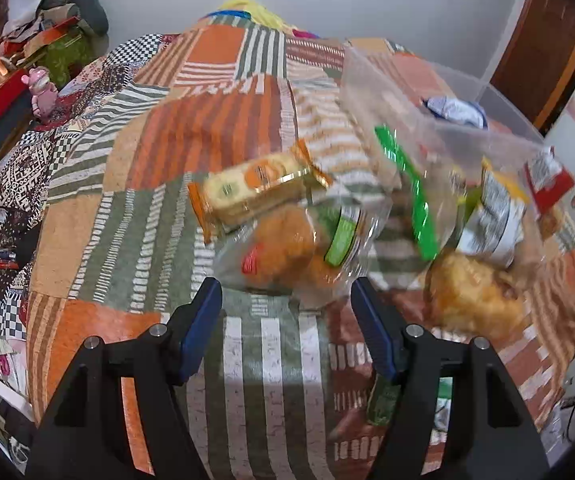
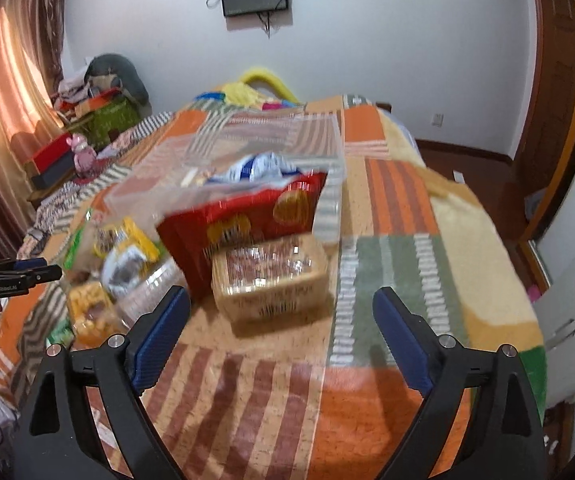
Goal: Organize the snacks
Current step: 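Grasp the orange puff bag with left tool while right tool grasps square bread cake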
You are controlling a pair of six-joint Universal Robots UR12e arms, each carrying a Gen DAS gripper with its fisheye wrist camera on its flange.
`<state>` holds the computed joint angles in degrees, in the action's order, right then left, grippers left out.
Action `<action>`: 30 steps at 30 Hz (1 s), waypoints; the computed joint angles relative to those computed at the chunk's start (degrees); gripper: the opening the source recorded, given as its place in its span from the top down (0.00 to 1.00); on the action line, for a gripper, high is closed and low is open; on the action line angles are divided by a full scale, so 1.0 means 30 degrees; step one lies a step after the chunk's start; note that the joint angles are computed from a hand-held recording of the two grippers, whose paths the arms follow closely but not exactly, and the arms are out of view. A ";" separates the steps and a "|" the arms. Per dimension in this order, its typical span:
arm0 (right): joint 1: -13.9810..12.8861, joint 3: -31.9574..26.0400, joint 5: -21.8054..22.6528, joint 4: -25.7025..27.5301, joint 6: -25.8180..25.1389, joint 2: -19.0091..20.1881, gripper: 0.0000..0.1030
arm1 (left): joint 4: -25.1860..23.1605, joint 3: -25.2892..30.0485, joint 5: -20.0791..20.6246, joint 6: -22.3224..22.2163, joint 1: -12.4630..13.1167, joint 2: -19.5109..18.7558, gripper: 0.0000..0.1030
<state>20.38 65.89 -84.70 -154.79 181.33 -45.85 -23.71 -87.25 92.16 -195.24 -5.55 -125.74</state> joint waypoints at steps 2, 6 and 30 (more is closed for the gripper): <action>0.0024 -0.0081 0.0029 0.0316 -0.0065 0.0054 0.11 | 0.0138 0.0049 0.0125 0.0146 -0.0066 -0.0120 0.29; 0.0071 -0.0711 0.0026 0.0878 -0.0210 0.0449 0.11 | -0.0330 0.0735 0.0652 0.0633 -0.0194 -0.0595 0.23; -0.0076 -0.0473 0.0758 0.0901 -0.0109 0.0422 0.26 | 0.0912 0.1335 0.1598 0.1031 -0.0347 -0.1304 0.49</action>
